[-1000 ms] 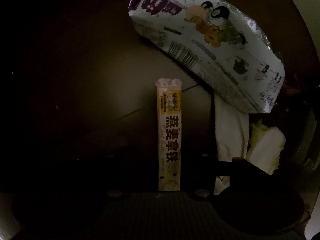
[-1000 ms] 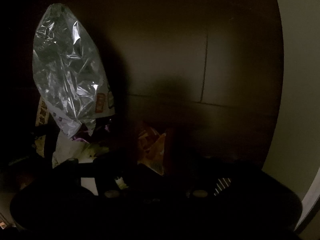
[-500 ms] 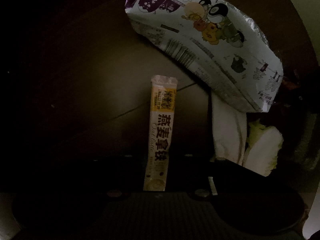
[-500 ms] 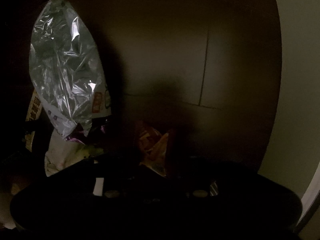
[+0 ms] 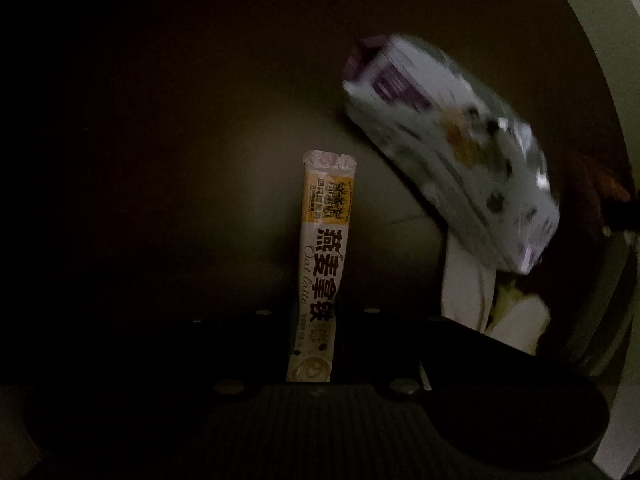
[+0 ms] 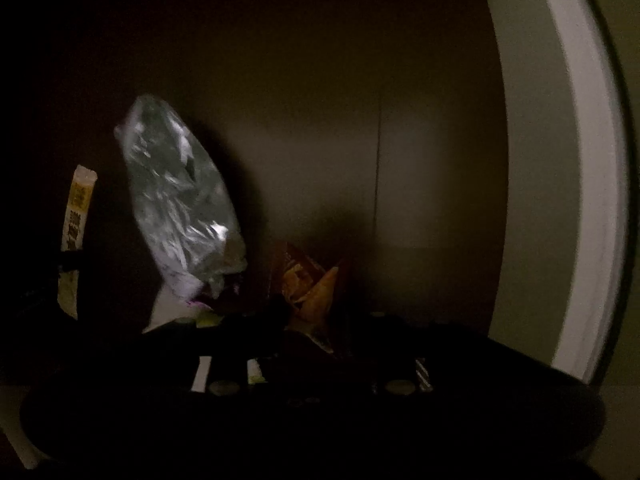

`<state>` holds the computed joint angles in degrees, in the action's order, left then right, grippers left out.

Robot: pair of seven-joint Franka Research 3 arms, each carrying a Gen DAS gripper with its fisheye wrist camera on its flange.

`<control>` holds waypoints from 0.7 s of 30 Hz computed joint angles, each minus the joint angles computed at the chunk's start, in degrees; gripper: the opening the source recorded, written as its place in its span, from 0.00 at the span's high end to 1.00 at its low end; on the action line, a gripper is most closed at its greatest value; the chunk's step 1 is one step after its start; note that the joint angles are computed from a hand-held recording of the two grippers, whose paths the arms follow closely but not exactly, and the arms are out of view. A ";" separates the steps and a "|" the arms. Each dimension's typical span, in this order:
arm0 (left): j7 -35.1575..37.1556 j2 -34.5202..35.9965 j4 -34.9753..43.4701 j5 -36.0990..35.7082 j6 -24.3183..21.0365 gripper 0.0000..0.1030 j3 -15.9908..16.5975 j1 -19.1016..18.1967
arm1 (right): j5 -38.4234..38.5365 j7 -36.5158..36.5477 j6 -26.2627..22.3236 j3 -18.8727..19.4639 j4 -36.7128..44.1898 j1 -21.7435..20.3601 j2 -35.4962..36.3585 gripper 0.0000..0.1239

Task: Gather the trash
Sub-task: 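Grasp the yellow oat-latte stick packet with the left gripper while the right gripper grasps the brown wrapper, then pull both held items out of the cubby and raise them over the teal bin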

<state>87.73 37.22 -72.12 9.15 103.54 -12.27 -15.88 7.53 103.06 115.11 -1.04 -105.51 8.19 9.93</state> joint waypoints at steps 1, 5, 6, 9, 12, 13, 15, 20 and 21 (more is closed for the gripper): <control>-0.90 -0.03 0.99 -0.09 -0.71 0.82 0.23 -0.05 | 0.42 0.02 0.36 -0.03 0.01 -0.09 -0.62 0.79; -3.65 -1.71 3.40 -1.44 -2.53 0.82 0.45 0.75 | 1.61 -0.20 2.25 -0.04 0.27 -0.49 -3.63 0.79; -4.73 -1.97 4.47 -2.01 -3.01 0.82 0.45 0.93 | 0.88 -0.29 2.94 0.02 0.31 -0.42 -4.50 0.79; -8.38 -0.42 11.18 -4.88 -5.71 0.82 0.22 1.53 | -0.79 -1.20 4.52 0.25 0.47 -0.34 -6.63 0.79; -9.13 -1.92 12.95 -5.55 -5.94 0.82 -0.07 1.71 | -0.91 -1.17 5.88 0.35 0.76 -0.50 -8.57 0.79; -8.81 -2.33 13.71 -5.56 -5.61 0.82 -0.21 1.60 | -0.39 -1.88 6.36 0.14 1.29 -0.86 -9.02 0.79; -8.34 -2.36 16.39 -5.24 -5.47 0.82 -0.22 1.06 | -1.21 -2.13 8.19 0.19 1.91 -1.11 -10.34 0.79; -8.53 -3.43 21.25 -5.63 -1.76 0.82 -0.24 0.33 | -4.33 -3.77 11.23 0.59 5.98 -1.44 -12.52 0.79; -8.64 -2.92 23.35 -5.78 -1.78 0.82 -0.22 0.11 | -4.70 -4.56 12.01 0.70 6.98 -1.43 -12.85 0.79</control>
<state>79.09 34.30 -48.77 3.37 101.76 -12.49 -15.77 2.83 98.50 127.12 -0.34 -98.53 6.76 -2.92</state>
